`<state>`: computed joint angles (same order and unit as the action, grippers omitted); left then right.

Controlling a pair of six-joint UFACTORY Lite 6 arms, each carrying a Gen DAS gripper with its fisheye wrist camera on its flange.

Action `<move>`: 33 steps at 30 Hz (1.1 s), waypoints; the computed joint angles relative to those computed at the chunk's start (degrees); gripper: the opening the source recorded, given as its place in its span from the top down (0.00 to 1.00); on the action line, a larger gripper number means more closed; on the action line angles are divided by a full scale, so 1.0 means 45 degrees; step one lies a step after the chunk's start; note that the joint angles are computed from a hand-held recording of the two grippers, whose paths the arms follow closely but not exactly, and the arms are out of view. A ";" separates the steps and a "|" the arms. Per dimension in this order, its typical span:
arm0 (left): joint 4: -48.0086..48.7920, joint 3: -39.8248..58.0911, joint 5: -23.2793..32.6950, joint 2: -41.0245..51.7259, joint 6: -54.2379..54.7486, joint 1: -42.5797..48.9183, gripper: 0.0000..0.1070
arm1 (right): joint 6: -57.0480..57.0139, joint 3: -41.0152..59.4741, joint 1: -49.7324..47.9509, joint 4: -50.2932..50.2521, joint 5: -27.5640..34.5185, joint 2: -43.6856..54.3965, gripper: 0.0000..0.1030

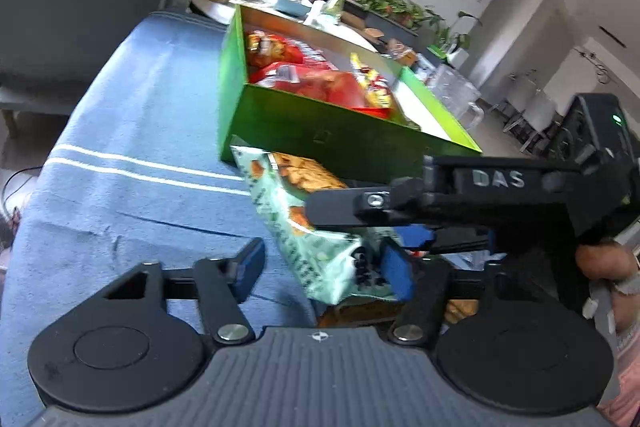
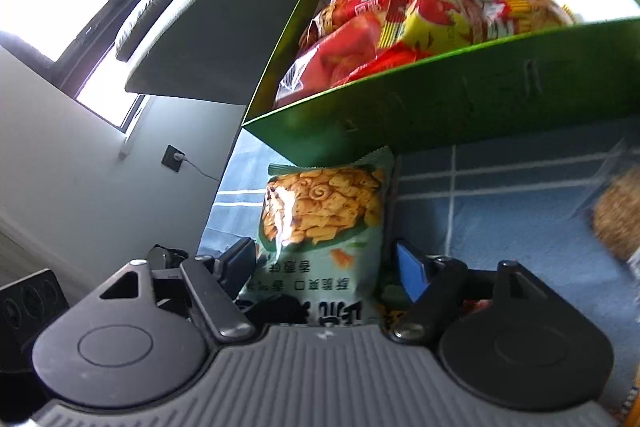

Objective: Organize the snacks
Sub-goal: 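Lift the green cracker bag into the green box and release it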

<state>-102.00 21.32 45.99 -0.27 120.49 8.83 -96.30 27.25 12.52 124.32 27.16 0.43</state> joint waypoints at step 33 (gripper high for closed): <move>-0.7201 0.6117 -0.4947 0.0925 0.4184 -0.8904 0.53 | 0.3660 0.0636 -0.6533 -0.5730 0.2601 -0.4113 0.46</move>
